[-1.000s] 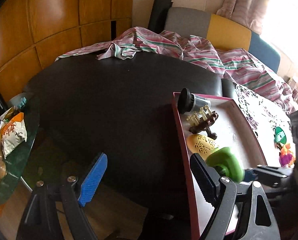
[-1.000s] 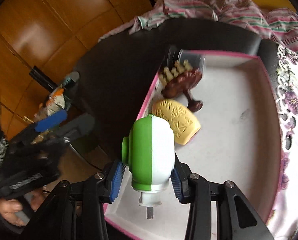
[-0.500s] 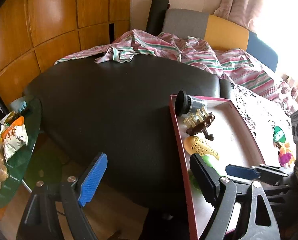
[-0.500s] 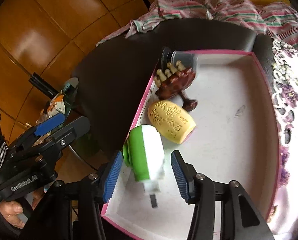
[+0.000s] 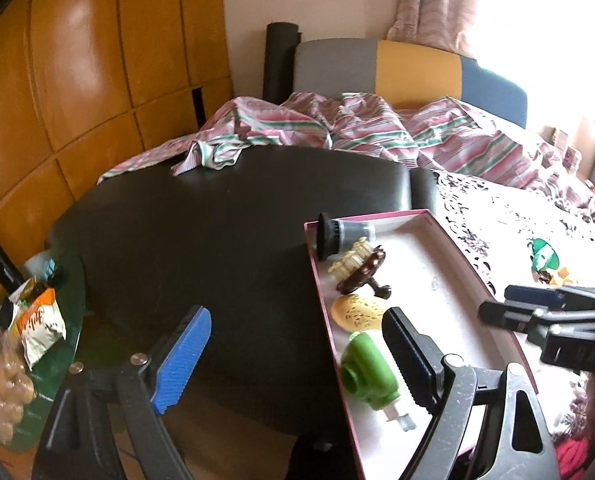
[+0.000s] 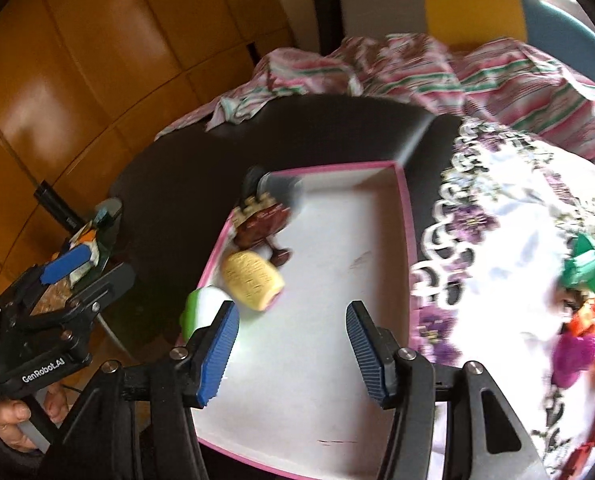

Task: Organize rigid objects
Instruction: 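Carry the bottle into the tray and open the right tool, then reach to the toy pile and grasp the green flanged spool with the left tool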

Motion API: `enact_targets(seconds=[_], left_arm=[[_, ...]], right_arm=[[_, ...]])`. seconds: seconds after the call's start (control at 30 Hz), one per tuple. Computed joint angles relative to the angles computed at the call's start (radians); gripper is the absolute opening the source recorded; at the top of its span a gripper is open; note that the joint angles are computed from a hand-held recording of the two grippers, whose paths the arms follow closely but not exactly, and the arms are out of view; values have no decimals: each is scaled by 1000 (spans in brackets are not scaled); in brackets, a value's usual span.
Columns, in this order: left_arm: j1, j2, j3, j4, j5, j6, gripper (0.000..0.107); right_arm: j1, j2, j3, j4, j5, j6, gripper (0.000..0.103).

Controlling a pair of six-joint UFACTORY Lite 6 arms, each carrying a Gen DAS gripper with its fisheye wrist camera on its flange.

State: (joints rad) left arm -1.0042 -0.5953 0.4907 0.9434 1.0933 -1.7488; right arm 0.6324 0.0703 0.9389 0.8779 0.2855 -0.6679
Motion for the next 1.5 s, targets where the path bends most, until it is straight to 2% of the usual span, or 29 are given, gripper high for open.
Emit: enact_targets(seconds=[0.43, 0.6, 0.7, 0.87, 0.93, 1.03, 1.13, 1.2, 1.4, 1.5], left_arm=[[-41, 198, 142, 34, -60, 20, 90], [-28, 310, 230, 50, -124, 45, 90], [-8, 380, 288, 51, -185, 65, 90], [17, 528, 430, 44, -278, 132, 90], [35, 605, 518, 21, -325, 186, 90], [50, 715, 637, -8, -378, 254, 90], [76, 851, 794, -84, -432, 360, 90], [88, 964, 924, -124, -451, 439, 84], [129, 1345, 1410, -352, -419, 785, 62], [155, 1565, 1724, -473, -373, 955, 61]], right_arm=[[-345, -161, -80, -59, 78, -61, 57], [-536, -150, -53, -54, 114, -134, 57], [-678, -111, -16, 21, 141, -215, 57], [-914, 15, 58, 162, 117, -310, 57], [-996, 68, 73, 249, 124, -367, 57], [-1089, 134, 111, 274, 186, -305, 57], [-1118, 132, 111, 290, 192, -299, 57], [-1135, 140, 112, 313, 227, -311, 57], [-1134, 163, 127, 322, 262, -325, 57], [-1126, 169, 136, 305, 270, -319, 57]])
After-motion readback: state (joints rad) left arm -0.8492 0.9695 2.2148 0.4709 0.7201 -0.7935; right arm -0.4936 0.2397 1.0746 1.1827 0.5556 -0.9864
